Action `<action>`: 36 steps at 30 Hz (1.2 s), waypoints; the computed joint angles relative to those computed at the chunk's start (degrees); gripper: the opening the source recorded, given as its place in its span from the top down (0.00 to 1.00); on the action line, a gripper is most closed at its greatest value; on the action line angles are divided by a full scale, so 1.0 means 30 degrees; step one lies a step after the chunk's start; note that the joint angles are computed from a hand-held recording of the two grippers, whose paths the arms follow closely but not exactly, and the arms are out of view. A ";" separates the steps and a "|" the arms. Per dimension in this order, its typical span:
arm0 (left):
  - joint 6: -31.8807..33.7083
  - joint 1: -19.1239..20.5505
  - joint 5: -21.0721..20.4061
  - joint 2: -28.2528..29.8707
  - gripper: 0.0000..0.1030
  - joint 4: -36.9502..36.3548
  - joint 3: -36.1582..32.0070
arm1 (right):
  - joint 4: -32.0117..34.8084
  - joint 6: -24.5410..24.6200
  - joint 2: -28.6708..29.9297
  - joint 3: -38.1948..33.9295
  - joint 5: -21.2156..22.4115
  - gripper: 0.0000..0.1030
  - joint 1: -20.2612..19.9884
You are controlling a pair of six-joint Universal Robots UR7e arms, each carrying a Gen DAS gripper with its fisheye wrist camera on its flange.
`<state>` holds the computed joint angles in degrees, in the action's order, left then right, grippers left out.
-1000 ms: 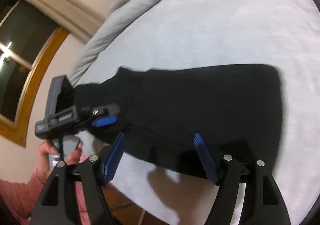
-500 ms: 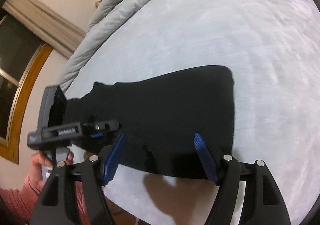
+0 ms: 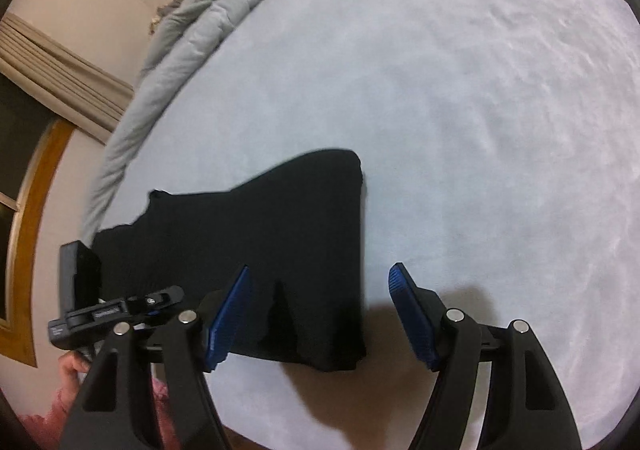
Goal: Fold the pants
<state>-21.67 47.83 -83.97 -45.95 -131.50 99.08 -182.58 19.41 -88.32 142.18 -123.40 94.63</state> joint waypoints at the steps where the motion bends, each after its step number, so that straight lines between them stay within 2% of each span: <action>1: 0.0146 -0.0025 0.0147 -0.0099 0.67 0.0010 0.0091 | 0.0055 -0.0016 0.0341 -0.0188 -0.0187 0.31 0.0064; 5: 0.0615 -0.0190 0.0561 0.0260 0.64 -0.0023 -0.0103 | 0.2241 0.0275 0.1637 -0.1214 -0.2430 0.31 0.0357; 7: 0.0643 -0.0093 0.0351 0.0413 0.64 -0.0012 -0.0311 | 0.2778 0.0389 0.2013 -0.1369 -0.2462 0.31 -0.0016; 12: 0.1087 0.0254 -0.0031 0.0047 0.62 0.0549 -0.0473 | 0.2551 0.0588 0.1605 -0.1124 -0.1579 0.31 -0.0511; 13: 0.1014 0.0223 -0.0119 -0.0014 0.56 0.0866 -0.0687 | 0.2768 0.0787 0.1519 -0.1188 -0.1833 0.31 -0.0269; 14: 0.1460 0.0565 0.0076 -0.0875 0.47 0.1235 -0.0230 | 0.2780 0.0824 0.1498 -0.1219 -0.2107 0.31 -0.0044; 16: 0.1892 0.0430 0.0845 -0.1659 0.36 0.1198 0.0020 | 0.2461 0.0841 0.1663 -0.1312 -0.2802 0.31 0.0810; 19: 0.2290 0.0488 0.2298 -0.2668 0.22 0.1203 0.0299 | 0.1545 0.0543 0.1617 -0.1306 -0.2575 0.31 0.1693; 25: 0.1577 0.1348 0.4802 -0.4220 0.15 0.2480 0.0089 | 0.1725 0.0315 0.3262 -0.2673 -0.2125 0.31 0.2727; 32: 0.0502 0.2633 0.6621 -0.6132 0.12 0.2957 -0.0210 | 0.1894 0.0715 0.5340 -0.3899 -0.0621 0.28 0.2661; 36: -0.0113 0.3596 0.7905 -0.6928 0.12 0.2678 -0.0509 | 0.2261 0.0751 0.6065 -0.4298 -0.0284 0.28 0.2607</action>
